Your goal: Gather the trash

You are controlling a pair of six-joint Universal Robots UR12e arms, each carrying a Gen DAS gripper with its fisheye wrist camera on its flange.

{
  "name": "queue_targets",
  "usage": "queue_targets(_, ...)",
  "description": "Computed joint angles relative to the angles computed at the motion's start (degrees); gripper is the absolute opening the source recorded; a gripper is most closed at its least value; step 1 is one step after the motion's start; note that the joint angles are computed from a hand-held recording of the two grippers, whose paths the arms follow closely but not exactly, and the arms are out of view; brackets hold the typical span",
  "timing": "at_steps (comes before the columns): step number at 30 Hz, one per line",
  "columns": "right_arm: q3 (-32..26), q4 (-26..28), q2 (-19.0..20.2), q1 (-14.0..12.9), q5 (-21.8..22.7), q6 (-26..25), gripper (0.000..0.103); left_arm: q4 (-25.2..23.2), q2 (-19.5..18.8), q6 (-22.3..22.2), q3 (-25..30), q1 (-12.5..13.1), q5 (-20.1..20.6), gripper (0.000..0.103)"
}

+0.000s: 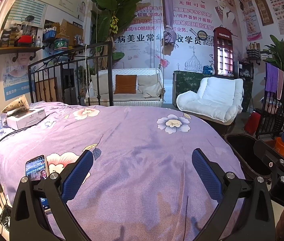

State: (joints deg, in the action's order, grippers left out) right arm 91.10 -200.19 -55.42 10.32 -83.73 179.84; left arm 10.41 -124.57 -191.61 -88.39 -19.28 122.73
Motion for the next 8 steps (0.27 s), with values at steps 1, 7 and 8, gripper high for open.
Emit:
queue_targets(1, -0.01, 0.00, -0.01, -0.01, 0.04, 0.00, 0.098, -0.10, 0.02, -0.14, -0.02, 0.03, -0.04, 0.098)
queue_targets(7, -0.03, 0.13, -0.06, 0.01, 0.02, 0.02, 0.098, -0.25, 0.06, -0.29, -0.09, 0.09, -0.14, 0.098)
queue_targets(8, -0.03, 0.13, -0.06, 0.01, -0.01, 0.01, 0.098, -0.29, 0.08, -0.32, -0.11, 0.09, -0.16, 0.098)
